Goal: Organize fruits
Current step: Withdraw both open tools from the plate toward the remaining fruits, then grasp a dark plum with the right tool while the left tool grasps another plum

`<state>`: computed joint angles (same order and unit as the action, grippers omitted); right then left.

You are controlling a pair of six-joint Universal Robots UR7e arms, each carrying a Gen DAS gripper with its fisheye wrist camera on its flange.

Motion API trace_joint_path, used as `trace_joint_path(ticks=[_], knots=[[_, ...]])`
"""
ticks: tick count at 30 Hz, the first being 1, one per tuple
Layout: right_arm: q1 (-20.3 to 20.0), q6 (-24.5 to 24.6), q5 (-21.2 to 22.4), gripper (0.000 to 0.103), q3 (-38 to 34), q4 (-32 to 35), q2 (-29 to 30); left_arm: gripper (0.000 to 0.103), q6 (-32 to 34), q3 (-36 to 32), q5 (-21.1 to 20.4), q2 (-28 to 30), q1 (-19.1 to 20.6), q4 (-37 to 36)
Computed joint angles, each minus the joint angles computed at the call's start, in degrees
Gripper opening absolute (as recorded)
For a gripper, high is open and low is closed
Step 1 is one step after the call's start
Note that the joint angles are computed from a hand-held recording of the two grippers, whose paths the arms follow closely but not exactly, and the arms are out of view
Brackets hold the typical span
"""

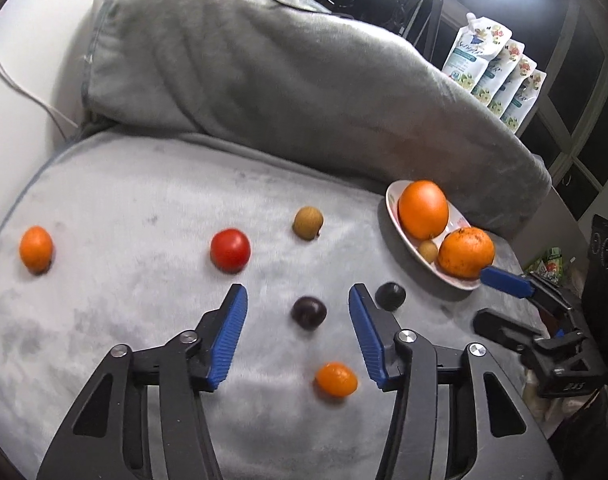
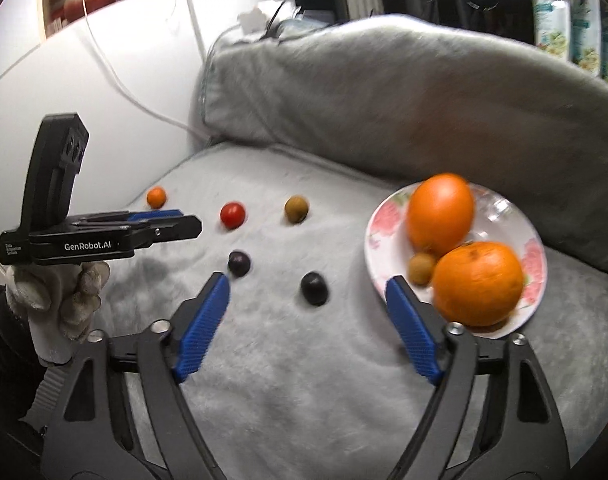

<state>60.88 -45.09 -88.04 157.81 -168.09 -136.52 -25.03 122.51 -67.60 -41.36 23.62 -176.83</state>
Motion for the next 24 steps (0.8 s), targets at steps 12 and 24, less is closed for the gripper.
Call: trace_joint_path(ticks=[12, 24], knots=[[5.15, 3.11, -10.88, 0.046, -0.43, -15.4, 19.39, 0.034, 0.57, -0.99, -2.04, 2.22, 0.57, 2.39], [8.6, 3.53, -16.56, 0.039, -2.07, -23.06, 29.16, 0.027, 2.24, -3.42, -1.04, 4.61, 0.96, 4.96]])
